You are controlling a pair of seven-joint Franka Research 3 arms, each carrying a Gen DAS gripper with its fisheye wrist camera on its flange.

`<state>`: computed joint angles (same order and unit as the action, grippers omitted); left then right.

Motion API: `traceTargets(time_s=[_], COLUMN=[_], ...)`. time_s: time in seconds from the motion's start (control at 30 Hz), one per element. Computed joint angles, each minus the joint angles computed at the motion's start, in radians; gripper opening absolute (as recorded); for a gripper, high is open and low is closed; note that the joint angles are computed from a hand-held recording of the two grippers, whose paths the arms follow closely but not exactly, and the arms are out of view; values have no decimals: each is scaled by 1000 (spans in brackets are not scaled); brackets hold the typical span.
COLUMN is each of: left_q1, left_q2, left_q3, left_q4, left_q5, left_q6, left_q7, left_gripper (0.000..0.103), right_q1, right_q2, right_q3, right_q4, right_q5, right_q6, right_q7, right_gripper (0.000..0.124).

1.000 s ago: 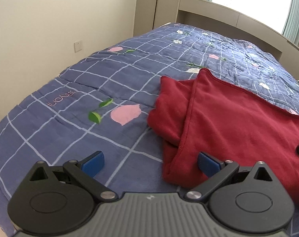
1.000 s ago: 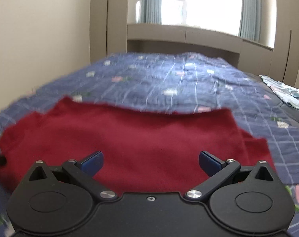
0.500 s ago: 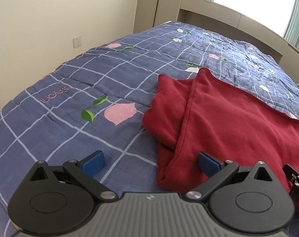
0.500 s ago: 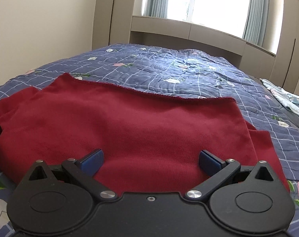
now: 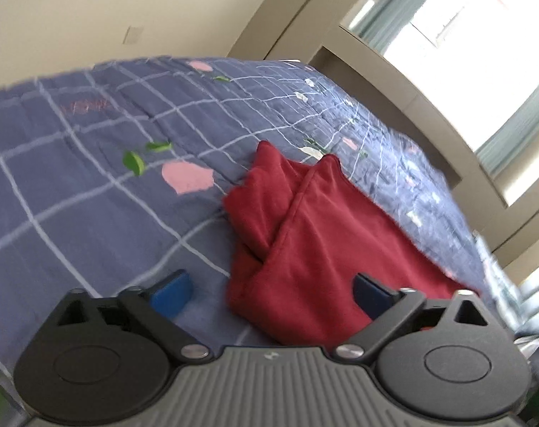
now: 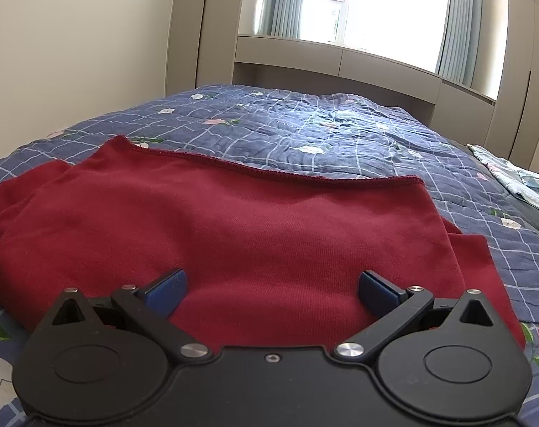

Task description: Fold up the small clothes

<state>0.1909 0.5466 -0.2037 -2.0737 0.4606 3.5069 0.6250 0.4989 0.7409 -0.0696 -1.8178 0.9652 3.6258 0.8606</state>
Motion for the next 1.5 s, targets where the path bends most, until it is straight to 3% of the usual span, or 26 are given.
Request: traceTargets(time_s=[0.1, 0.13, 0.17, 0.27, 0.3, 0.37, 0.43, 0.5, 0.53, 0.57, 0.6, 0.63, 0.67, 0.87, 0.9, 0.97, 1.13, 1.23, 1.33, 1.5], left_q1=[-95, -156, -185, -136, -98, 10, 4, -33, -30, -44, -55, -31, 4, 49, 41, 13, -39, -48, -9, 59], left_q2=[-25, -34, -39, -33, -26, 4, 6, 2, 1, -4, -9, -3, 3, 29, 28, 30, 22, 8, 12, 49], left_q3=[77, 130, 153, 102, 67, -33, -34, -6, -15, -5, 5, -20, -56, -105, -96, -68, -13, -4, -52, -169], left_q4=[-8, -12, -13, -14, -10, 8, 27, 46, 54, 57, 52, 50, 48, 58, 56, 51, 54, 71, 116, 222], left_q5=[-82, -134, -169, -197, -184, -112, -109, -117, -116, -128, -141, -140, -137, -150, -155, -164, -124, -73, 25, 241], left_q6=[-44, -66, -85, -78, -76, -53, -79, -119, -147, -167, -168, -159, -153, -145, -140, -102, -27, 5, 24, 27], left_q7=[20, 34, 40, 20, 11, -16, -21, -10, -7, -6, -4, -2, -4, -28, -35, -44, -26, 3, 11, -12], left_gripper=[69, 53, 45, 46, 51, 74, 74, 64, 48, 39, 37, 26, 22, 30, 29, 16, 11, 11, 10, 10], right_q1=[-1, -2, -2, -2, -3, -4, -4, -5, -5, -6, -6, -7, -7, -8, -8, -8, -10, -78, -98, -211], right_q2=[0, 0, 0, 0, 0, 0, 0, 0, 0, 0, 0, -1, -1, -1, -1, -1, -20, -68, -121, -249], right_q3=[1, 3, 3, 2, 4, 5, 5, 6, 6, 7, 7, 8, 8, 8, 8, 8, 1, 53, 49, 94], right_q4=[0, -1, 0, 0, 0, 0, 0, -1, -1, -1, -1, -2, -1, -2, -2, -3, -7, -67, -142, -334], right_q5=[0, -1, -1, 0, 0, -1, -1, -1, -2, -2, -3, -4, -4, -7, -7, -8, 3, -91, -139, -295], right_q6=[0, 1, 2, 2, 3, 4, 4, 4, 5, 5, 5, 5, 4, 3, 3, 3, -34, -31, -35, -10], right_q7=[-1, 0, 0, -1, 1, 1, 1, 1, 1, 2, 2, 4, 4, 8, 9, 10, 9, 90, 125, 232], right_gripper=[102, 102, 102, 103, 103, 103, 103, 103, 103, 103, 103, 103, 103, 103, 103, 103, 103, 102, 102, 102])
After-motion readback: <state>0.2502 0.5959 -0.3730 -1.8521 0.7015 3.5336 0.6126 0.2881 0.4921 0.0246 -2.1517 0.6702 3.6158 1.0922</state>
